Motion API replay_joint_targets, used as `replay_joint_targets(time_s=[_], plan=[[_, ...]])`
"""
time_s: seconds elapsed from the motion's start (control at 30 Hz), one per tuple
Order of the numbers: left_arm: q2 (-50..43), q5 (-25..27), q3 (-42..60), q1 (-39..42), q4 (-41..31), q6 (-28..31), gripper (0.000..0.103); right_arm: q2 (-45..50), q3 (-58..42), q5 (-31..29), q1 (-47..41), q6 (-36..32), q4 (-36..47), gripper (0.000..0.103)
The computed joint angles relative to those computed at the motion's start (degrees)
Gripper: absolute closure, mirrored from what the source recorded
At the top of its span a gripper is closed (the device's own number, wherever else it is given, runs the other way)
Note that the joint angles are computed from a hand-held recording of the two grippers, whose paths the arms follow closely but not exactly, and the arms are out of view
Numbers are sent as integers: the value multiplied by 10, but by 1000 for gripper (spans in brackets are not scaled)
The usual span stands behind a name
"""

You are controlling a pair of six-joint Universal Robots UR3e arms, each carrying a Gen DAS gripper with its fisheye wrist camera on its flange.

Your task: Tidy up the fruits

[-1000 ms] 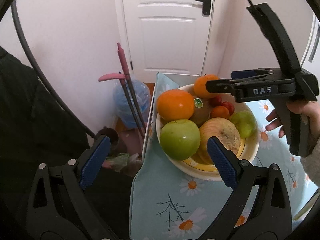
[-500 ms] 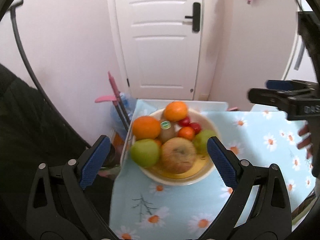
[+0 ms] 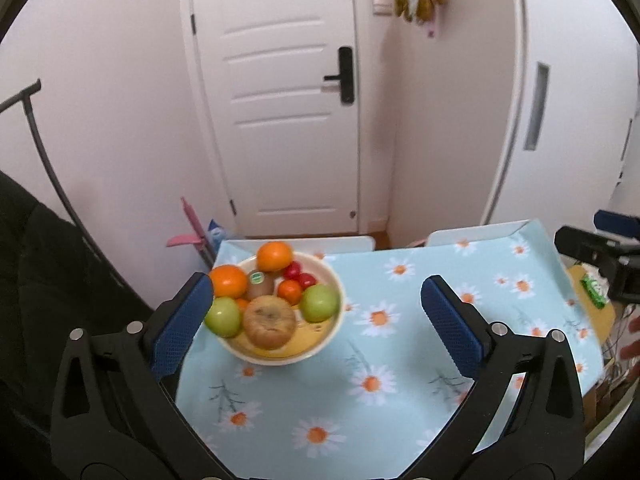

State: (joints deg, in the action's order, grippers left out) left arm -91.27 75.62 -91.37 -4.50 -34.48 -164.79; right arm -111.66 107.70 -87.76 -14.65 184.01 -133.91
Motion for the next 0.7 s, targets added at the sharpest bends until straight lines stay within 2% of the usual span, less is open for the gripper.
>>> replay_joint_targets(time_s=[0.27,0.4,0.7], plan=[[52,8,-37,-24,11,-8,0,-108,66,-59,6,32,3,8],[71,7,-49,-26,10,-14,0,-121,81,-97,30,35,-1,8],[90,2,-66,-20,17,-17,0,-144,91,-113,34,24,1,8]])
